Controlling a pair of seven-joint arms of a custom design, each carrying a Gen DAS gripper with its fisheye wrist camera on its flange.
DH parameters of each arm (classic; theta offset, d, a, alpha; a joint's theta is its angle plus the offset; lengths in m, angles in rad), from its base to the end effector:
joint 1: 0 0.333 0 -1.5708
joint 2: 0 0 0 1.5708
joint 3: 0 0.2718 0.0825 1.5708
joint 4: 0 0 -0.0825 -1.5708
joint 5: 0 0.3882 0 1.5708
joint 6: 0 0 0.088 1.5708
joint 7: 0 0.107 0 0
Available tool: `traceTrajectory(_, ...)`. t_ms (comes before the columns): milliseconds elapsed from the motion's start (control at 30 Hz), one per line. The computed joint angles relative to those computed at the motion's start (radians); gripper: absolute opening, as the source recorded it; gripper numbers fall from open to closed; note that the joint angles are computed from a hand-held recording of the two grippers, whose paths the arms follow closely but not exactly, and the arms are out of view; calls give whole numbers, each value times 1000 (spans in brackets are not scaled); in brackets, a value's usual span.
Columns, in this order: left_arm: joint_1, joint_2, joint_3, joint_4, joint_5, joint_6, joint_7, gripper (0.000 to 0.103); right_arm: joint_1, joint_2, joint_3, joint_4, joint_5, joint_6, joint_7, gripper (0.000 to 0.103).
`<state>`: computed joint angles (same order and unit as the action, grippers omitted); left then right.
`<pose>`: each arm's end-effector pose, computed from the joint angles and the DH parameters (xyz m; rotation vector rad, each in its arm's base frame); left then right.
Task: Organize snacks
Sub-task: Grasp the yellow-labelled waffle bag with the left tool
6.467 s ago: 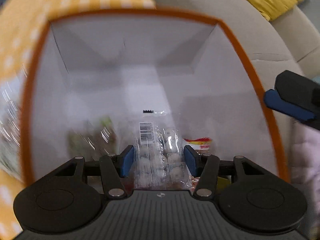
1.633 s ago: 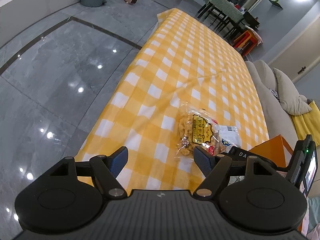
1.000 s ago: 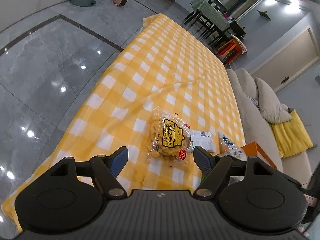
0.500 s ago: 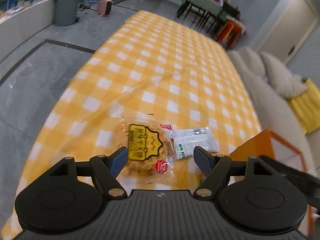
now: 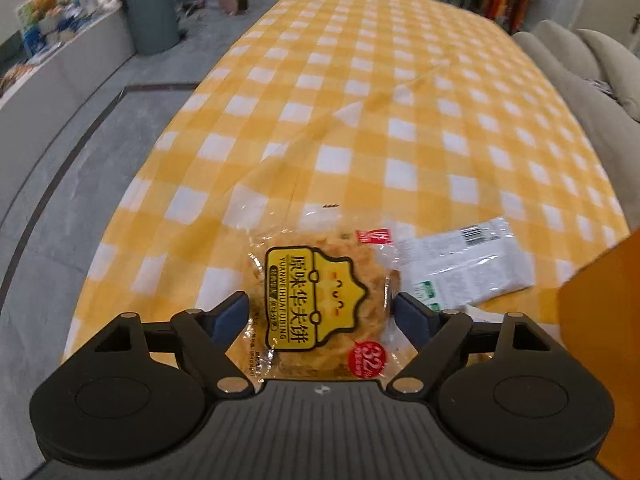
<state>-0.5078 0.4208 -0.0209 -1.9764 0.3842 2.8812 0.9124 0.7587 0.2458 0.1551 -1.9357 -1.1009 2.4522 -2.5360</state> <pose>0.5374 -0.3383 0.2614 -1.7632 2.1874 -0.6235 0.3844 0.4927 0.3438 -1.2399 2.0494 -0.4770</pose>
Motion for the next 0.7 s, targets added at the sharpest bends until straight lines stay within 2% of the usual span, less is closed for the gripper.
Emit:
traceTrajectory(100, 53, 17, -46, 4, -78, 14, 54, 101, 1, 8, 1, 11, 4, 9, -14, 65)
traceTrajectory(167, 73, 13, -63, -15, -117, 46, 96, 94, 2, 13, 0, 17, 5, 18, -16, 65)
traceTrajectory(233, 52, 3, -43, -26, -126, 48, 98, 83, 4, 16, 1, 23, 15, 20, -33, 65)
traceTrajectory(267, 60, -8, -53, -31, -138, 35, 125, 81, 7, 21, 2, 31, 22, 13, -46, 65)
traceTrajectory(300, 94, -15, -90, -37, -177, 25, 177, 80, 10, 25, 2, 38, 30, 9, -57, 65)
traceTrajectory(367, 144, -29, -142, -54, -254, 20, 261, 79, 14, 30, 1, 46, 39, 12, -70, 65)
traceTrajectory(500, 154, -93, -139, -141, -313, 36, 303, 78, 15, 29, 2, 50, 68, 39, -94, 67)
traceTrajectory(567, 207, -143, -183, -212, -407, 56, 354, 78, -3, 38, 9, 55, 135, 92, -143, 75)
traceTrajectory(600, 234, -164, -208, -240, -460, 63, 389, 78, -7, 49, 8, 61, 162, 124, -144, 74)
traceTrajectory(667, 258, -206, -223, -287, -530, 68, 431, 78, 10, 85, -3, 105, 173, 130, -145, 74)
traceTrajectory(700, 258, -225, -220, -307, -545, 73, 439, 78, 23, 118, -5, 148, 182, 106, -178, 74)
